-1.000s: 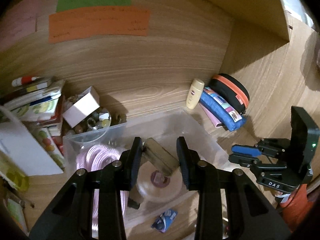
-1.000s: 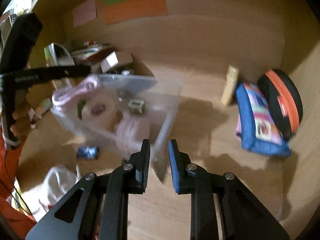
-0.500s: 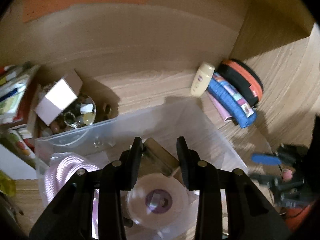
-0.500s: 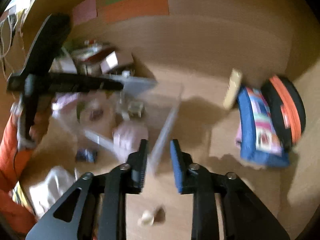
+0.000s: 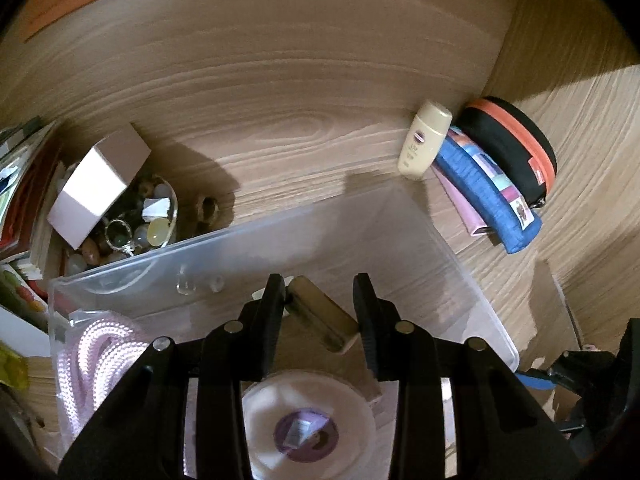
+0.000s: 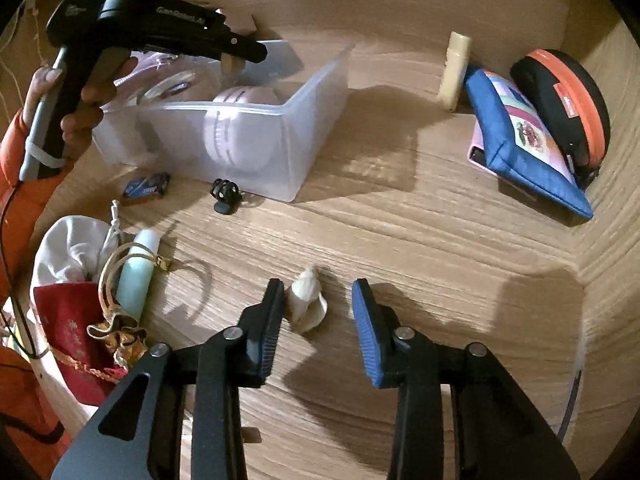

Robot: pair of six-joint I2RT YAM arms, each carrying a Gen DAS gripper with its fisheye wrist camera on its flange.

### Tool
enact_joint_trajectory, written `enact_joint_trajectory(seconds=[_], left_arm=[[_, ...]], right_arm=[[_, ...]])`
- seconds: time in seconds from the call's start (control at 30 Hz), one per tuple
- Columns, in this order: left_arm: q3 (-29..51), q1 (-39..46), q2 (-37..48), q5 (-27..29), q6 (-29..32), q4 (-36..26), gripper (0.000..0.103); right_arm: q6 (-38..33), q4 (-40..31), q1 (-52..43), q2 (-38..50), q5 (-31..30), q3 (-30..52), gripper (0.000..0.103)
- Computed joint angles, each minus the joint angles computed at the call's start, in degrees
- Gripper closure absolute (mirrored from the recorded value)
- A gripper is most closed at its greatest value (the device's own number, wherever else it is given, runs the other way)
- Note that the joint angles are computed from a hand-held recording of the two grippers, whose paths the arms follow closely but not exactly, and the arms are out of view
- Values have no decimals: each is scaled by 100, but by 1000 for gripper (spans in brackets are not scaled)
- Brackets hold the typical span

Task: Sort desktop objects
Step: 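Carry the cylinder and seashell over the clear box and open both tools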

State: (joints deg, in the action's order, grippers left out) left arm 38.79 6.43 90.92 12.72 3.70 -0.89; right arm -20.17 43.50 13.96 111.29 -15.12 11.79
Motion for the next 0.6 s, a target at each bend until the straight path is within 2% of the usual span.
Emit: enact_joint_trajectory(seconds=[0.03, 0.07, 0.23, 0.43, 0.6], left_arm=[[39, -29, 67, -47, -2, 7, 68], [79, -52, 132, -93, -5, 9, 68], [319, -171, 512, -267, 19, -77, 68], [564, -211, 748, -357, 64, -408, 68], [542, -181, 764, -290, 33, -365, 67]], right_arm=[[-5, 1, -28, -6, -36, 6, 84], [0, 20, -68, -3, -78, 5, 86], [-58, 27, -115, -214, -130, -60, 86], [373, -904, -219, -1376, -341, 289, 86], [716, -1318, 230, -1785, -358, 784, 86]])
